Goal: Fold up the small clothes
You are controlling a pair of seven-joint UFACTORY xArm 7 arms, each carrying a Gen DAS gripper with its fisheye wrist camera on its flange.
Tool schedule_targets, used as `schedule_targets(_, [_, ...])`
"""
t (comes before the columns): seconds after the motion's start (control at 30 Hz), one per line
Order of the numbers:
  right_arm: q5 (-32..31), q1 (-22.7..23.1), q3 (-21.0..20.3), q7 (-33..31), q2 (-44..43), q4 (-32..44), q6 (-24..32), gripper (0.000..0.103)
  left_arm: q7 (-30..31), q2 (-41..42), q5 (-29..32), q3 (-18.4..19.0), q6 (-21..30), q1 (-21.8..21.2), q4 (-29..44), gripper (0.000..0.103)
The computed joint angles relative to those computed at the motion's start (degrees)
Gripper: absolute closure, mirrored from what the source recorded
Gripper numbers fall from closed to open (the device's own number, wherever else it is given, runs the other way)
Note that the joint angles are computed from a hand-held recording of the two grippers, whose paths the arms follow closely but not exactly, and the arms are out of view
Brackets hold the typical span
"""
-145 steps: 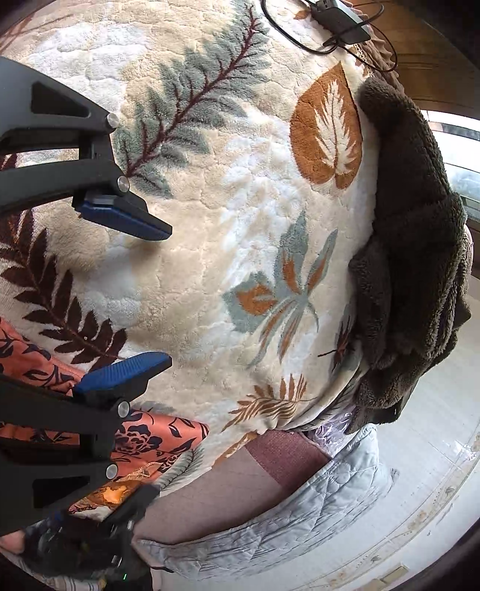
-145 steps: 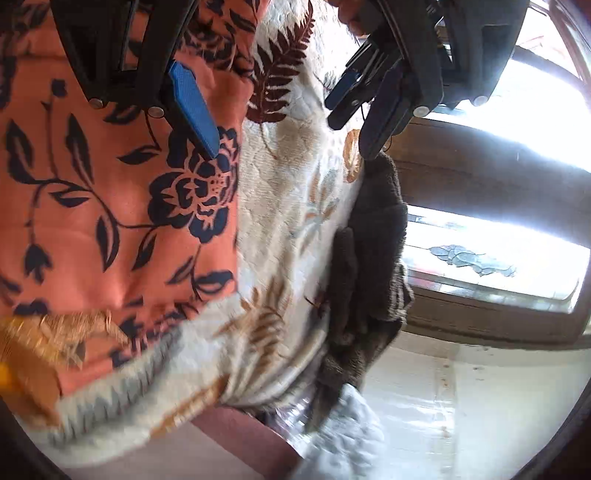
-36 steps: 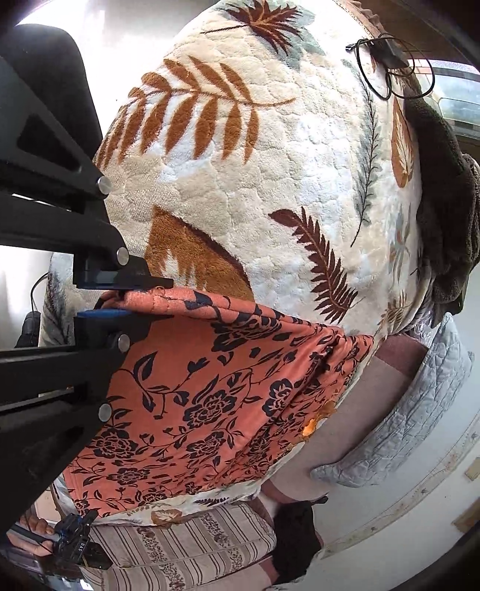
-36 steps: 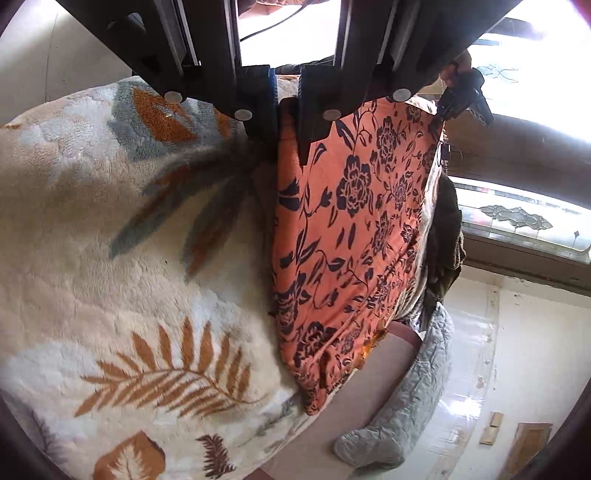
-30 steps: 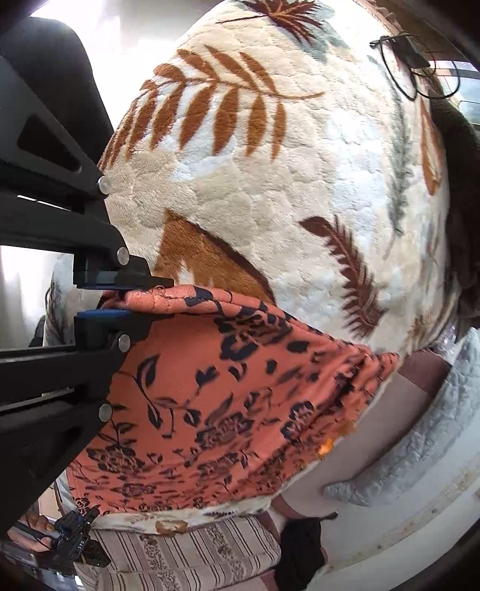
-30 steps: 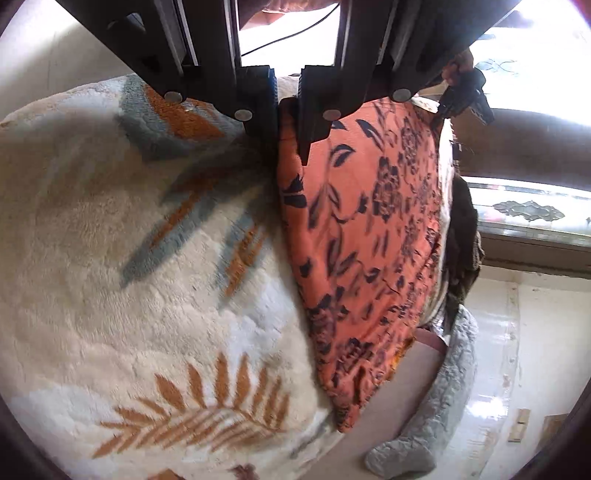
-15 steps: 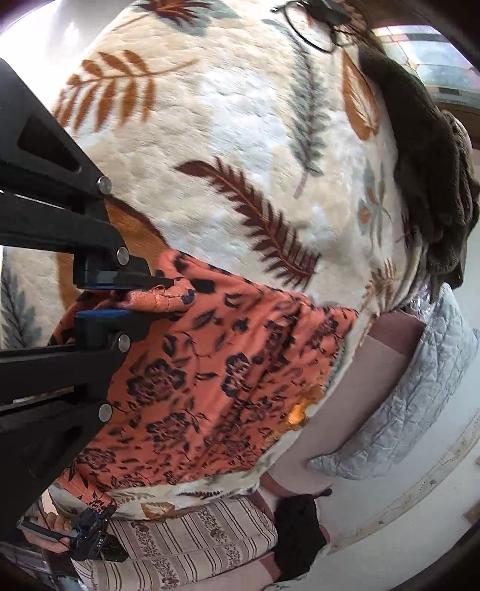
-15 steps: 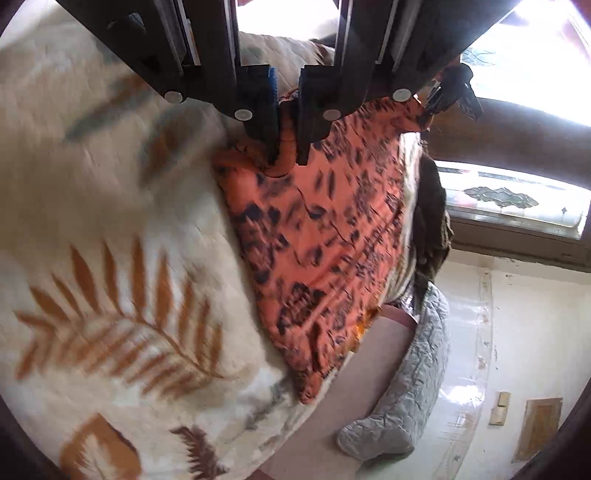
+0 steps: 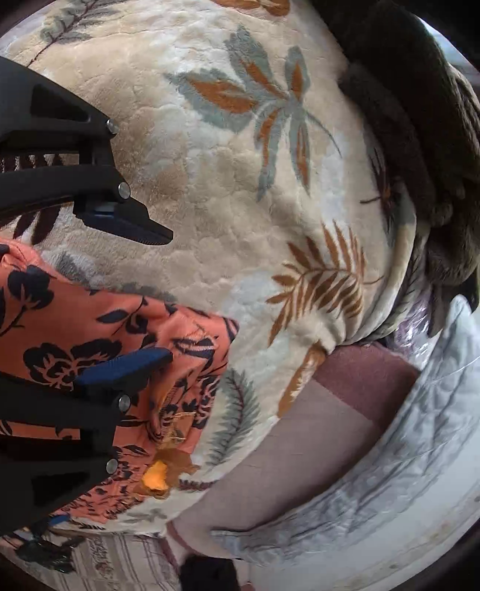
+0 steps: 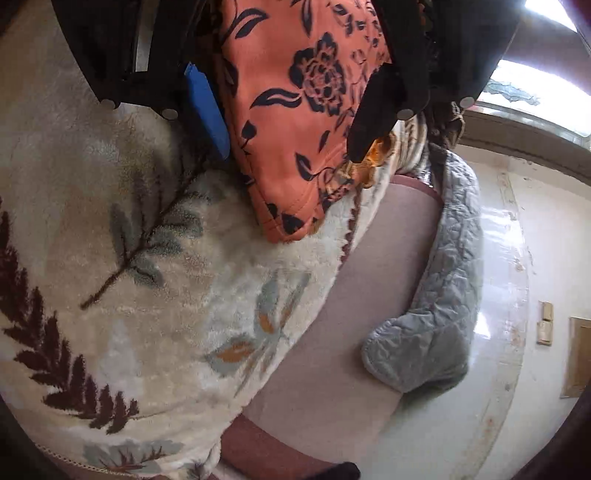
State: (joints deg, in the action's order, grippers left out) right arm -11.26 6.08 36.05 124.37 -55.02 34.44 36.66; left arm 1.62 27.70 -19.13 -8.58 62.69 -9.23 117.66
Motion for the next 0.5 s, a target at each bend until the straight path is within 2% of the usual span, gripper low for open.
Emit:
schedule_targets(0.03, [1.6, -1.6, 2.8, -0.3, -2.0, 1.4, 2.2, 0.034, 1.3, -3.0, -2.1, -0.2, -3.0, 1.6, -4.1, 0.044])
schedule_targets(0.07, [1.8, -1.8, 4.7, 0.1, -3.8, 3.4, 6.9, 0.034, 3.4, -6.5, -3.9, -0.3, -5.4, 3.0, -8.3, 0.044])
schedule_targets(0.1, [-0.5, -0.9, 6.7, 2.7, -3.8, 6.5, 11.7, 0.033, 6.4, -10.2, -6.1, -0.4, -6.8, 4.6, -12.7, 0.044])
schedule_targets(0.17, [1.0, -1.2, 11.9, 5.4, -3.4, 12.3, 17.9, 0.032, 13.0, -18.2, -11.7, 0.2, -7.4, 7.3, -22.2, 0.037])
schedule_targets(0.2, [2.5, -2.1, 14.8, 7.6, -2.6, 14.9, 19.0, 0.028, 16.8, -22.1, -14.6, 0.9, -6.4, 8.0, -26.9, 0.035])
schedule_targets(0.27, [5.8, -3.3, 19.4, 11.0, -0.1, 17.3, 17.2, 0.024, 21.1, -28.1, -17.6, 2.5, -5.5, 7.5, -35.2, 0.029])
schedule_targets(0.33, [7.6, -4.3, 21.5, 12.6, 2.6, 16.8, 13.7, 0.024, 21.3, -30.6, -16.0, 2.8, -6.9, 5.2, -40.3, 0.029])
schedule_targets(0.43, [7.3, -6.5, 21.5, 16.1, 2.8, 14.5, 10.9, 0.024, 15.9, -28.9, -8.8, 2.0, -10.3, 1.4, -41.9, 0.029])
schedule_targets(0.5, [5.7, -7.8, 20.4, 14.5, 5.5, 15.2, 11.3, 0.026, 14.3, -28.2, -6.0, 1.7, -14.9, -0.4, -42.6, 0.033])
